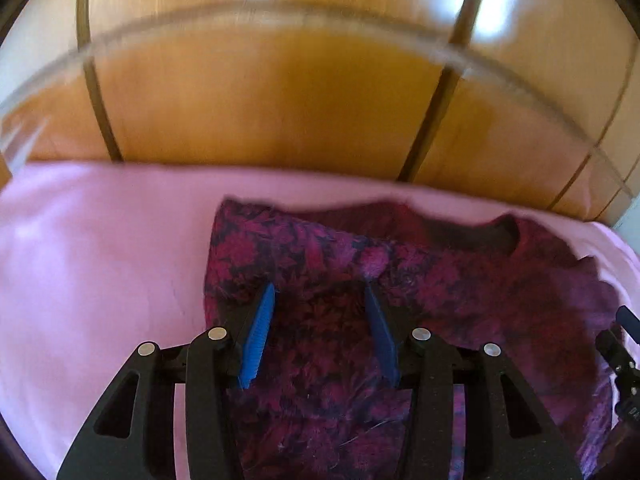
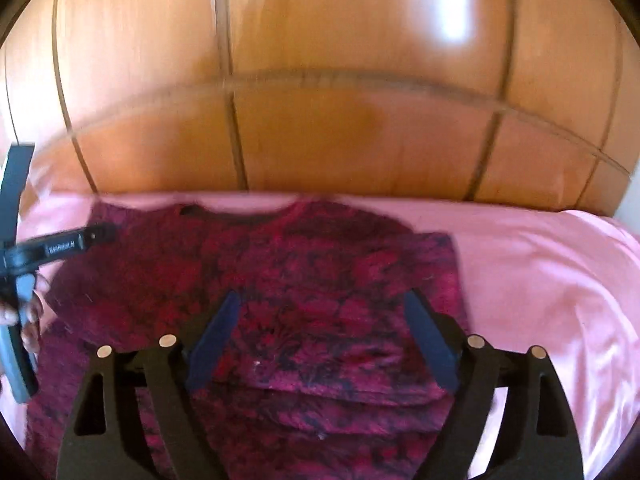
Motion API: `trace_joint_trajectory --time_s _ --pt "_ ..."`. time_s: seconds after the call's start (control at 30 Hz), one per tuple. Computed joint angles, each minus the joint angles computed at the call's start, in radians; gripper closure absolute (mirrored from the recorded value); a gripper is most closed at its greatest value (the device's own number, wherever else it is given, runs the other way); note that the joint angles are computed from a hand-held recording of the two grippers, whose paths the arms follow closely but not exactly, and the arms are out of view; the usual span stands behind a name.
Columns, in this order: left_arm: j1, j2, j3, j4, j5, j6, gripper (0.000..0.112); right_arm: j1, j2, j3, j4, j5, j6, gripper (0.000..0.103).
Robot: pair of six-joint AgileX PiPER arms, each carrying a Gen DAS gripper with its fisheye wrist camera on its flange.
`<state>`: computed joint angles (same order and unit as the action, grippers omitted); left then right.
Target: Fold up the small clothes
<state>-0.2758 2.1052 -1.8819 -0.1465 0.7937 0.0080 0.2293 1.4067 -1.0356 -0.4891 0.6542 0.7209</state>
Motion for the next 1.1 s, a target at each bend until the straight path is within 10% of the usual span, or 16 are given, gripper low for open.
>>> trace_joint_trajectory --time_s 0.2,0.53,1.1 --pt "-0.013 -0.056 0.105 0.056 -0.088 -0.075 0.066 -0.006 0.065 0.073 -0.072 -0.103 0.092 0.015" --pt "-0.085 -0.515 0.589 0.29 -0.324 -0.299 0.057 0.018 0.053 0.103 -0.172 -0.103 0.193 0.014" --pt "-0.083 -0.796 0.783 0.345 -0.262 -0.364 0.055 0.129 -0.107 0.11 -0.155 0.111 0.229 0.003"
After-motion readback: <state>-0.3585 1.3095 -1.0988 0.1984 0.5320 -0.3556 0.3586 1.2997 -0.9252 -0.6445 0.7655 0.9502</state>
